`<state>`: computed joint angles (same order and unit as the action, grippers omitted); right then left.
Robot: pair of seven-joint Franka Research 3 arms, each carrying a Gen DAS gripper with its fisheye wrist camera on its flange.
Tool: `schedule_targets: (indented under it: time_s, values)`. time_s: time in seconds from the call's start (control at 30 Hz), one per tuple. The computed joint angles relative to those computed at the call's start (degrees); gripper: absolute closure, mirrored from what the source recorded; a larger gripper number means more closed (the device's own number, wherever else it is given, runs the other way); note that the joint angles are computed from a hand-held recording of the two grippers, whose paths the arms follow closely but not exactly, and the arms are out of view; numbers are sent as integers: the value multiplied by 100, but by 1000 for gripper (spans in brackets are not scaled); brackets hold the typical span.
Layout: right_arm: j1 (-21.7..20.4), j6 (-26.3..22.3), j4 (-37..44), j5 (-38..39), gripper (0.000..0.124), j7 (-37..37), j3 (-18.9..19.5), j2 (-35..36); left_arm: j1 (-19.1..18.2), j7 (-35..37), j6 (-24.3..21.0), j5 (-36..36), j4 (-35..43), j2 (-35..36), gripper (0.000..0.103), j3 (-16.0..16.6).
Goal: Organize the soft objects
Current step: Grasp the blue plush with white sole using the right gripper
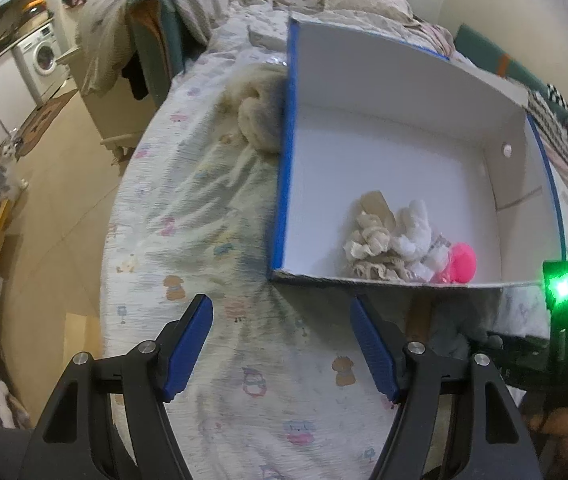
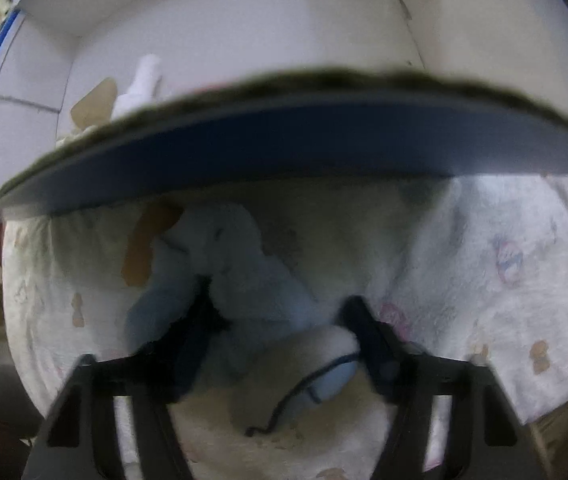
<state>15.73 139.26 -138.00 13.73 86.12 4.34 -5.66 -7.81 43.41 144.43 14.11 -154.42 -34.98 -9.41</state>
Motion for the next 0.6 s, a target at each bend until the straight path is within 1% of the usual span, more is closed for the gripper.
schedule_targets:
  time_s: [0.03,0.07,0.1,0.17,0.27,0.33,0.4,0.47,0.53,0.6]
  values:
    - [8,10,-1,-21,76,-20,8,-13,-22,34,-11,8,17,48,34,-9]
    - [19,31,-9,34,89,-86,2,-35,-40,56,-19,10,29,83,34,-17]
    - [31,36,-24,91,95,-153,-2,-74,-53,73,-15,12,34,110,34,-19]
    - [47,54,-80,233,99,-310,-21,-197,-87,115,-9,19,46,172,34,-34]
    - [34,59,-240,628,99,-537,-110,-609,-141,154,-35,-19,86,282,34,-43]
    - [-48,166,-420,605,99,-472,-117,-956,-196,148,-115,-100,143,393,34,-51]
    - [-130,237,-565,592,99,-405,-143,-1203,-349,290,-108,-318,251,602,34,39]
    - [-186,251,-645,630,99,-344,-173,-1313,-427,368,-61,-428,375,791,34,17]
    - [-209,212,-696,641,99,-273,-158,-1351,-480,419,-39,-423,595,1090,34,-86]
    - [-235,194,-673,633,99,-258,-169,-1299,-614,583,60,-577,809,1423,34,-85]
